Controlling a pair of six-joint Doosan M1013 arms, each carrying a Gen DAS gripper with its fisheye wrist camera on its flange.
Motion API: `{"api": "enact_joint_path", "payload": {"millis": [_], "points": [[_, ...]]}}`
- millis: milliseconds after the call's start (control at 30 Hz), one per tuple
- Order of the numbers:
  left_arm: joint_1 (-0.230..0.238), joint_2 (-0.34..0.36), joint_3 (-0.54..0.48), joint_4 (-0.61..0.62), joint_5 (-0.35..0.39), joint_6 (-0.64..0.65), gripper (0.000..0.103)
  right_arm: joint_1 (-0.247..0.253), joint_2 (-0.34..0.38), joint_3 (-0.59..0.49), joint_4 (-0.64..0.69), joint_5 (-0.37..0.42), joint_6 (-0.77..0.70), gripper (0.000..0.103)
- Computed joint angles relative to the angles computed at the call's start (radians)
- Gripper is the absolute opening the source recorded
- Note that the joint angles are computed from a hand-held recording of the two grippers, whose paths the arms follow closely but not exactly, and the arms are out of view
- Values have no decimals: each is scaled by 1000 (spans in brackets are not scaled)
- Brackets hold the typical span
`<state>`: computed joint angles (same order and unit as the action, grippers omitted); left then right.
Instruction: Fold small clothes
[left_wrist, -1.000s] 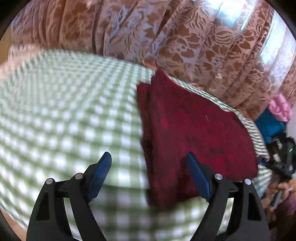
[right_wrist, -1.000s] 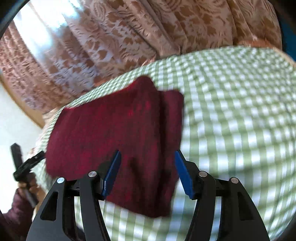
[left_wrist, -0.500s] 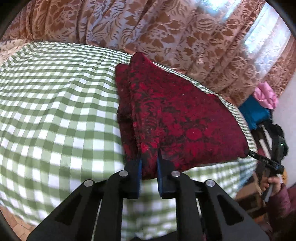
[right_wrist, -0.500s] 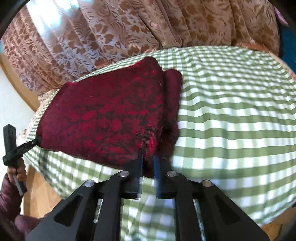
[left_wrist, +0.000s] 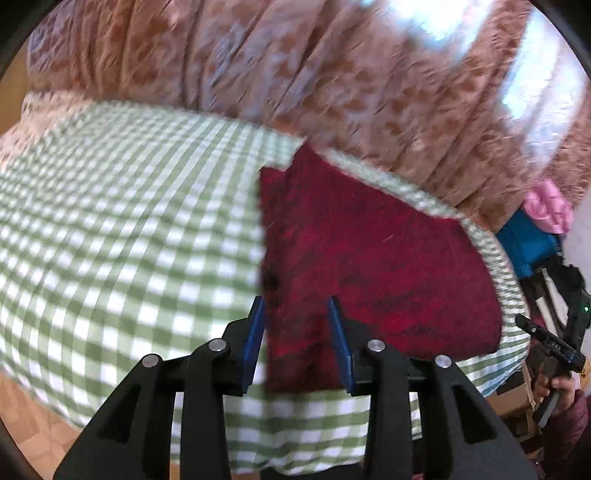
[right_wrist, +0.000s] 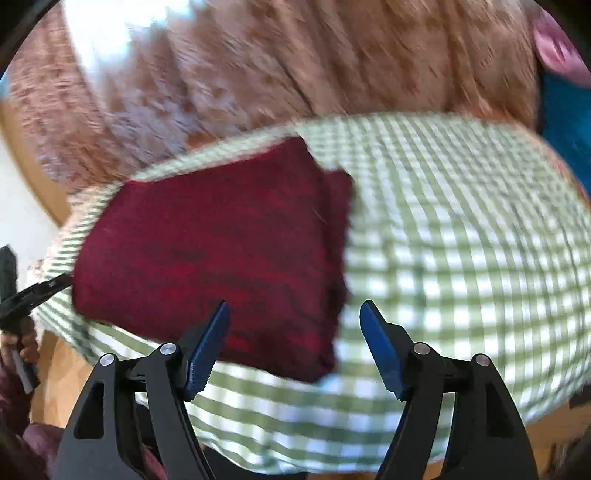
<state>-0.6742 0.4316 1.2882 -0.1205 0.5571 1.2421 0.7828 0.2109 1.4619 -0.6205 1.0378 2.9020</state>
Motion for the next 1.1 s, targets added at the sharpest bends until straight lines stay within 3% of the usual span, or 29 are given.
{"api": "enact_joint_path", "payload": {"millis": [67, 167, 300, 400, 467, 500, 600, 700, 800, 933, 1100], "points": [[-17, 1, -7, 13, -22, 36, 33, 9, 22, -35, -17, -20, -57, 72], [-43, 35, -53, 71, 16, 54, 33, 14, 74, -92, -6, -39, -160, 72], [-62, 107, -145, 223, 108, -58, 30, 8, 174, -182, -27, 52, -294, 72], [-40, 152, -194, 129, 147, -40, 28, -21, 208, -188, -49, 71, -312, 72], [-43, 156, -200, 147, 147, -61, 28, -53, 197, -148, -33, -17, -243, 73], [-47, 155, -201, 167, 150, -80, 28, -54, 200, -146, -49, -24, -232, 74], [-62, 141, -191, 242, 154, -126, 29, -36, 216, -151, -116, 0, -208, 75], [-76, 122, -182, 316, 146, -179, 45, -23, 214, -134, -159, -4, -161, 75], [-93, 110, -180, 446, 143, -272, 53, -15, 222, -149, -163, 27, -161, 78], [-101, 108, -191, 521, 163, -306, 54, -20, 215, -175, -72, 28, -228, 95], [-110, 113, -200, 603, 178, -345, 54, -18, 190, -192, -55, 5, -227, 95]]}}
